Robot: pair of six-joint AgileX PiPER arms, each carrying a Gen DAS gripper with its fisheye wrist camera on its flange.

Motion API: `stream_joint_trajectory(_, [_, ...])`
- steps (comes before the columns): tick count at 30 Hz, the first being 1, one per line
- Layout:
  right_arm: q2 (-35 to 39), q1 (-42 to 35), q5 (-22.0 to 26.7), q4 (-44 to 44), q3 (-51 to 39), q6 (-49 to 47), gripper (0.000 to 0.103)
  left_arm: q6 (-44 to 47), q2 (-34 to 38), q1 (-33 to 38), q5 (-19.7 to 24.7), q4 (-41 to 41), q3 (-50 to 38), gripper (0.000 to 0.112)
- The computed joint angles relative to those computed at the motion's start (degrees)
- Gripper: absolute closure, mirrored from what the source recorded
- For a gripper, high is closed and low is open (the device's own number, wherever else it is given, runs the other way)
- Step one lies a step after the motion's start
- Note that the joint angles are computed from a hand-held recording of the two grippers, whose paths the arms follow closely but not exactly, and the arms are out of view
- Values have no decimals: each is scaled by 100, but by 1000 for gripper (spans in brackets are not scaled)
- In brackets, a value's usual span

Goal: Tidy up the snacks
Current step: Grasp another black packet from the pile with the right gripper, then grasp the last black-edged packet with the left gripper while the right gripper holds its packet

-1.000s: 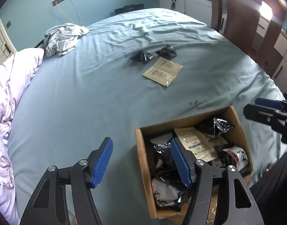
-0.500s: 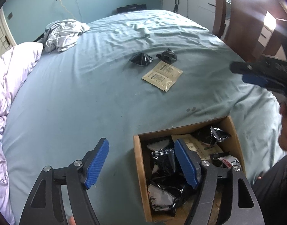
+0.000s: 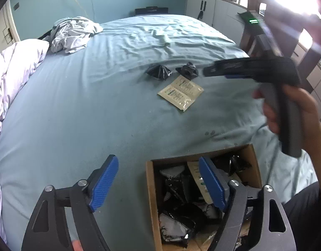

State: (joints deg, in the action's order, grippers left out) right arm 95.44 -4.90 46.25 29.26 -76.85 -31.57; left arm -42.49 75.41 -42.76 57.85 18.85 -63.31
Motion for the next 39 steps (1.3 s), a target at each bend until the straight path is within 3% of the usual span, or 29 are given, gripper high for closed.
stream_joint_trajectory(3, [581, 378, -369, -468, -433, 107, 38, 97, 59, 46, -30, -58, 7, 31])
stream_joint_trajectory(7, [1401, 610, -498, -740, -1202, 396, 38, 249, 142, 146, -107, -180, 25, 31])
stream_joint_trajectory(13, [2599, 674, 133, -809, -2671, 1005, 38, 431, 272, 249, -215, -336, 36, 31])
stream_joint_trajectory(16, [2531, 669, -404, -613, -2382, 492, 40, 425, 354, 255, -247, -327, 33, 31])
stream_joint_trajectory(17, [2463, 615, -506, -387, -2242, 257, 50, 433, 373, 261, -271, -342, 33, 31])
stream_joint_trajectory(20, [2413, 464, -380, 190, -2188, -139, 55, 335, 359, 190, -446, -124, 127, 31])
stream_joint_trajectory(24, [1785, 334, -582, 750, -1582, -821, 59, 245, 423, 17, -420, 337, 78, 31])
stream_joint_trajectory(26, [1386, 219, -509, 894, -1307, -942, 59, 863, 630, 152, -167, 16, -318, 31])
stream_joint_trajectory(30, [289, -405, 130, 1422, -623, -1169, 59, 1932, 1163, 554, 4, -743, -1185, 24])
stream_joint_trajectory(32, [-133, -685, 479, 1382, -387, -1106, 59, 1958, 1574, 734, 40, -822, -1638, 16])
stream_joint_trajectory(35, [-1069, -1215, 957, 1191, 228, -1129, 59, 1806, 2338, 1078, 103, -1051, -2404, 16])
stream_joint_trajectory(39, [-2320, -2248, 1346, 1945, 1731, -2389, 59, 1666, 3299, 1289, 137, -901, -3402, 16])
